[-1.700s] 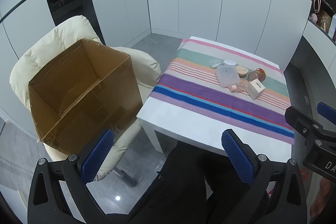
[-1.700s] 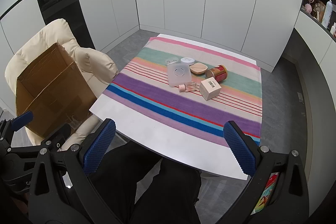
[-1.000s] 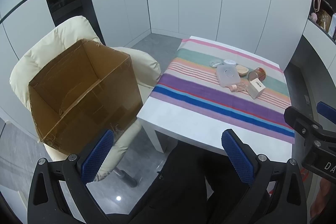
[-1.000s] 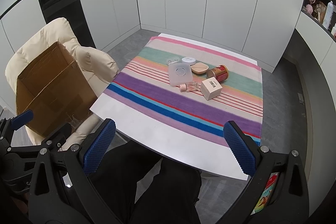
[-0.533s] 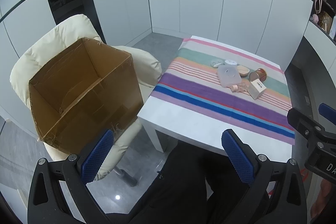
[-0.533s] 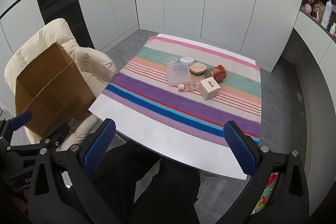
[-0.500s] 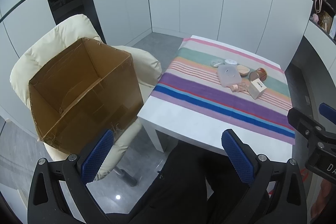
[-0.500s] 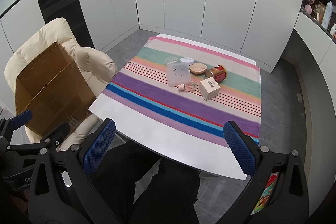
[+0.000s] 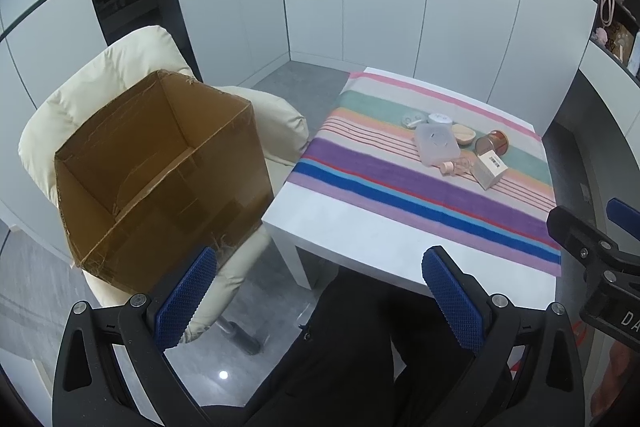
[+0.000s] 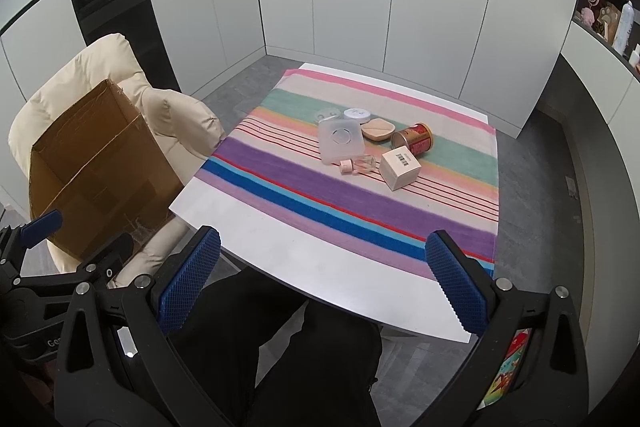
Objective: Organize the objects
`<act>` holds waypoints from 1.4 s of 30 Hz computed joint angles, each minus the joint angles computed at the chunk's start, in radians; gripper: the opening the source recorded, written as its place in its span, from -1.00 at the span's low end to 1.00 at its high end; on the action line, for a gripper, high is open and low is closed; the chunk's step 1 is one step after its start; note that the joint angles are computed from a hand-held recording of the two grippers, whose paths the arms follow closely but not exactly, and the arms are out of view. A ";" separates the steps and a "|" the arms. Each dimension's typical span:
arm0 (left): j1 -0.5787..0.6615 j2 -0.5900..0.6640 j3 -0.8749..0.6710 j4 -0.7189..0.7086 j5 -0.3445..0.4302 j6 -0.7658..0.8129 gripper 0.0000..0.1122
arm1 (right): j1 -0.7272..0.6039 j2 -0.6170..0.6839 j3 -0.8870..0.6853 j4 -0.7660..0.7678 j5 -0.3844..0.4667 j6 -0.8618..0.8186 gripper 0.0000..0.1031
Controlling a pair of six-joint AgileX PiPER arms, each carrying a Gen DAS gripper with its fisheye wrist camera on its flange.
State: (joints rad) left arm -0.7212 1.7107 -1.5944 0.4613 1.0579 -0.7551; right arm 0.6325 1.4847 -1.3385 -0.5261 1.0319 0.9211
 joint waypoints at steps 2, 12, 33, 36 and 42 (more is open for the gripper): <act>0.000 0.000 0.000 0.000 0.000 0.001 0.84 | -0.002 -0.001 -0.001 0.002 0.000 -0.004 1.00; -0.001 -0.001 0.000 0.000 0.002 0.003 0.84 | 0.000 0.000 -0.002 0.000 0.002 -0.001 1.00; 0.024 0.114 -0.145 -0.055 -0.033 0.058 0.84 | -0.075 -0.016 0.027 -0.008 -0.012 -0.028 1.00; 0.012 0.212 -0.264 -0.046 0.015 0.101 0.84 | -0.115 -0.011 0.041 -0.015 -0.027 -0.051 1.00; 0.016 0.478 -0.637 -0.091 0.157 0.229 0.84 | -0.272 0.039 0.036 0.094 -0.122 -0.199 1.00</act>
State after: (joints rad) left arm -0.7053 2.1887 -2.2319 0.3706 1.2152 -0.5259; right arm 0.3609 1.5237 -1.3024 -0.4318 0.9098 0.7219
